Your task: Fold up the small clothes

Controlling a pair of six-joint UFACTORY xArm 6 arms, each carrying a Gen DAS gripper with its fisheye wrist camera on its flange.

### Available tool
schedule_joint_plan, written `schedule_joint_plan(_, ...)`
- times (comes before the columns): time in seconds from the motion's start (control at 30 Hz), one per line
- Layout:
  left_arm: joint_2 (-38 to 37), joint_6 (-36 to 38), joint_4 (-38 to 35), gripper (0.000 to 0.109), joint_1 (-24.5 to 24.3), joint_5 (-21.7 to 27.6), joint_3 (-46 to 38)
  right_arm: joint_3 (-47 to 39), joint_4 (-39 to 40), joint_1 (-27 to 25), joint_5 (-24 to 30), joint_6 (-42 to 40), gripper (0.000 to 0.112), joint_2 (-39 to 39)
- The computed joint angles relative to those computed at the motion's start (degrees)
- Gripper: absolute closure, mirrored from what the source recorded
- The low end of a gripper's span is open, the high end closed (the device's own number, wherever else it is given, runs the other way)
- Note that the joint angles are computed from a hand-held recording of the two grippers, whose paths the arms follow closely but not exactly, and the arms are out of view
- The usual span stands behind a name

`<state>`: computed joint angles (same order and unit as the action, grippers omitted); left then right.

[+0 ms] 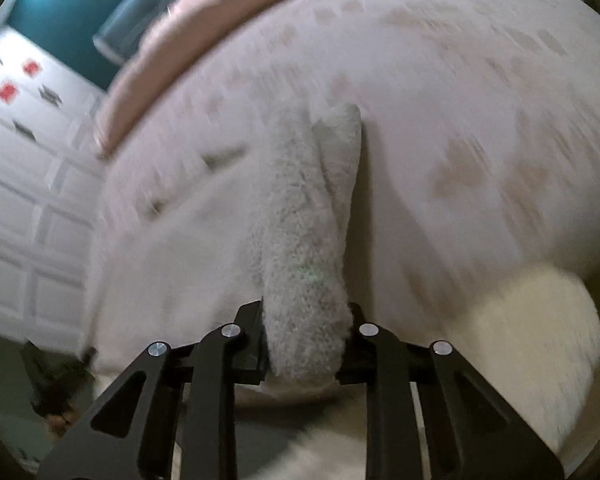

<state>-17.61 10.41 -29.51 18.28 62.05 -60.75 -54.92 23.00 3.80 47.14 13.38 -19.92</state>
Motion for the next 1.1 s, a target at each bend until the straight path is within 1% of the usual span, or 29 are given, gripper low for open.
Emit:
schedule_joint_plan(0.03,-1.2,-0.3,0.8,0.097,0.9,0.9,2.0,1.6,-3.6,0.5,1.8,1.3,0.085,-1.3)
schedule_joint_plan(0.07,-2.0,-0.6,1.2,0.096,1.5,0.9,3.4,3.4,-8.9,1.1,3.4,4.6,0.084,-2.8)
schedule_joint_plan(0.13,-3.7,-2.2,0.7,0.096,2.3,-0.8,4.7,4.9,-14.8,0.9,4.3,9.1,0.083,-5.1)
schedule_joint_plan(0.17,-3.6,-1.9,-0.4,0.096,2.4,-1.1,4.0,5.3,-15.2,0.3,2.9,10.5,0.076,-6.2)
schedule_joint_plan(0.2,-2.9,-1.4,-1.6,0.096,2.1,-1.6,2.5,5.0,-15.4,-0.4,0.7,11.9,0.06,-6.8)
schedule_joint_plan(0.23,-1.5,-0.8,-1.7,0.094,0.8,-3.1,0.0,4.1,-15.3,-0.9,-2.3,11.9,0.053,-6.5)
schedule_joint_plan(0.27,-0.3,-0.8,-1.2,0.09,-0.3,-5.0,-1.6,3.0,-15.4,-1.0,-4.6,11.3,0.047,-5.7)
schedule_joint_plan(0.3,1.4,0.6,-2.0,0.086,-1.6,-7.8,-3.6,1.3,-15.1,-0.9,-6.7,9.9,0.047,-3.9)
schedule_joint_plan(0.37,6.5,1.8,-2.0,0.065,-4.7,-11.9,-8.7,-4.2,-16.5,0.0,-10.1,8.2,0.046,1.9)
schedule_joint_plan(0.4,8.6,2.1,-2.2,0.06,-5.7,-13.5,-10.4,-6.5,-16.2,0.3,-11.6,6.5,0.044,4.8)
schedule_joint_plan(0.43,11.5,1.4,-1.1,0.057,-7.2,-15.4,-12.8,-8.9,-16.1,0.7,-12.9,5.6,0.043,7.9)
schedule_joint_plan(0.47,15.2,-0.8,1.2,0.054,-8.9,-16.6,-16.1,-12.0,-17.3,1.4,-14.0,5.9,0.043,12.0)
schedule_joint_plan(0.5,18.2,-0.8,1.2,0.051,-9.7,-16.3,-18.8,-14.4,-20.0,1.9,-14.3,7.9,0.043,15.2)
schedule_joint_plan(0.53,22.1,-2.3,2.4,0.05,-10.6,-15.8,-22.2,-15.6,-21.1,2.1,-14.6,8.7,0.043,17.1)
schedule_joint_plan(0.57,24.0,-4.4,3.9,0.05,-11.3,-15.7,-23.4,-18.2,-23.0,2.7,-14.1,10.9,0.043,20.4)
schedule_joint_plan(0.6,25.6,-4.6,3.6,0.05,-11.6,-15.1,-24.3,-19.9,-24.1,3.3,-13.7,12.3,0.043,22.8)
schedule_joint_plan(0.63,28.6,-7.2,5.2,0.05,-12.0,-13.6,-26.7,-21.0,-23.6,3.2,-13.1,12.0,0.043,24.3)
schedule_joint_plan(0.67,29.3,-7.6,5.2,0.05,-11.7,-12.9,-26.7,-22.2,-22.1,3.1,-12.3,10.8,0.043,26.1)
schedule_joint_plan(0.7,29.9,-6.8,3.7,0.051,-11.4,-12.6,-26.4,-23.3,-22.6,3.6,-11.4,11.7,0.054,27.5)
schedule_joint_plan(0.73,30.2,-7.1,4.1,0.065,-11.5,-13.0,-26.2,-23.6,-23.0,3.5,-10.8,11.5,0.065,27.9)
schedule_joint_plan(0.77,29.9,-6.8,4.9,0.084,-11.7,-13.4,-25.8,-22.8,-22.3,3.6,-10.3,9.3,0.089,27.4)
schedule_joint_plan(0.8,29.5,-5.6,5.2,0.094,-11.7,-13.8,-25.4,-22.3,-22.6,3.8,-10.3,8.7,0.104,26.7)
schedule_joint_plan(0.83,28.6,-3.8,4.5,0.102,-11.5,-14.1,-24.7,-21.4,-23.2,4.0,-10.9,7.8,0.104,25.6)
schedule_joint_plan(0.87,26.7,-1.7,1.8,0.102,-10.9,-14.8,-23.4,-19.5,-22.5,4.1,-13.0,4.9,0.104,23.3)
schedule_joint_plan(0.9,25.3,-0.2,-0.1,0.103,-10.5,-15.7,-22.4,-17.6,-19.4,4.1,-14.9,0.7,0.105,20.4)
schedule_joint_plan(0.93,22.5,1.9,-2.2,0.103,-10.0,-17.1,-20.9,-16.1,-13.9,3.8,-16.7,-4.1,0.105,18.5)
schedule_joint_plan(1.0,19.3,3.4,-4.8,0.103,-9.4,-18.3,-20.1,-12.4,-1.9,4.1,-23.5,-10.1,0.105,12.0)
schedule_joint_plan(1.03,17.7,4.3,-7.2,0.103,-8.8,-18.6,-20.0,-11.2,4.1,4.4,-26.6,-13.3,0.105,9.2)
schedule_joint_plan(1.1,15.8,3.3,-8.1,0.103,-8.4,-21.0,-19.5,-9.9,15.4,4.0,-31.0,-21.9,0.105,6.9)
